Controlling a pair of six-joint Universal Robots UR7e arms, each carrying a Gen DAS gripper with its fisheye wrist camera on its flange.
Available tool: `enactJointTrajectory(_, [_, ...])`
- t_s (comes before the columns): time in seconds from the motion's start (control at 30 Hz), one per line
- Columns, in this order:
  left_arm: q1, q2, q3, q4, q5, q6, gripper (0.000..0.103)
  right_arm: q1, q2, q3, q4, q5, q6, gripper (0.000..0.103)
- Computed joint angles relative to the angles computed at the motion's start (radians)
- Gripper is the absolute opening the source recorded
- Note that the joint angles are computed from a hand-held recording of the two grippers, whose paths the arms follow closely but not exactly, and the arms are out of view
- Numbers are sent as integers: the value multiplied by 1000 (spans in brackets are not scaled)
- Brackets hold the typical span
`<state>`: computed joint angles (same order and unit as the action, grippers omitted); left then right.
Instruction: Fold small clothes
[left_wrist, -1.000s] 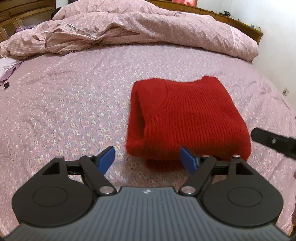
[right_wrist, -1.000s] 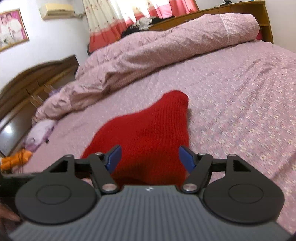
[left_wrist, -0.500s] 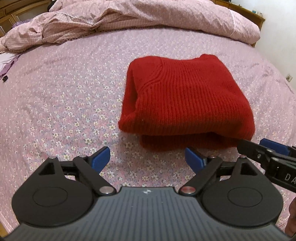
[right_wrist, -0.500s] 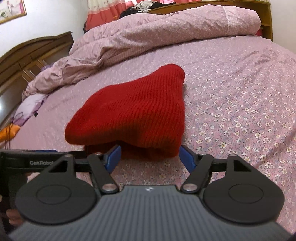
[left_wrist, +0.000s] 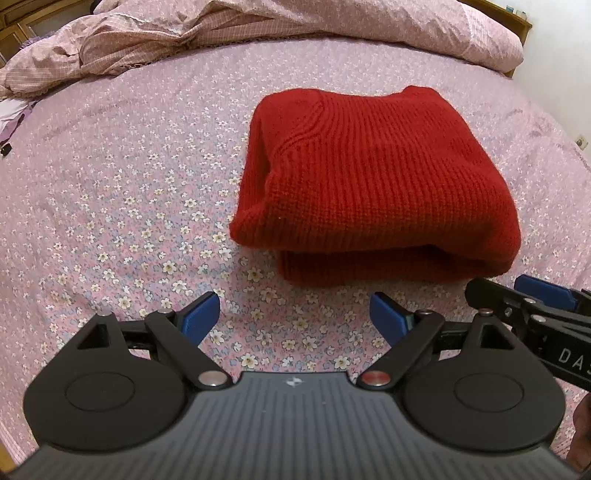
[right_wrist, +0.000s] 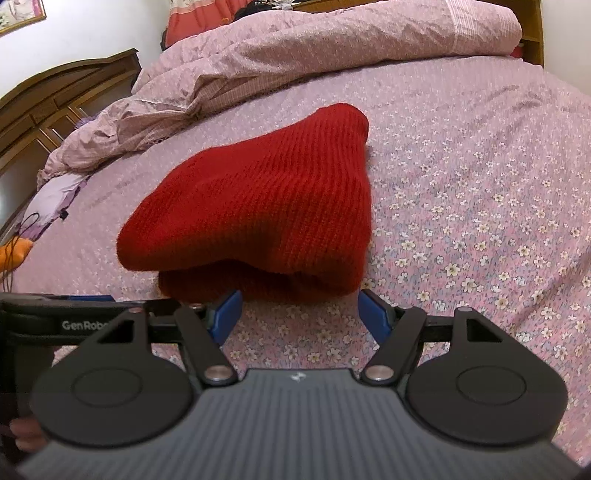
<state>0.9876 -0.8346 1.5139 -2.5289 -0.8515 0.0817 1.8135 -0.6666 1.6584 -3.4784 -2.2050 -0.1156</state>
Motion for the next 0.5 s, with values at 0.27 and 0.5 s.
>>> enactJointTrajectory(0.27, [-2, 1, 2, -3, 3, 4, 91, -3, -1, -4, 13, 2, 8, 72])
enactJointTrajectory(0.5, [-3, 0, 5, -9, -1, 8, 91, -3, 0, -4, 15, 2, 8, 72])
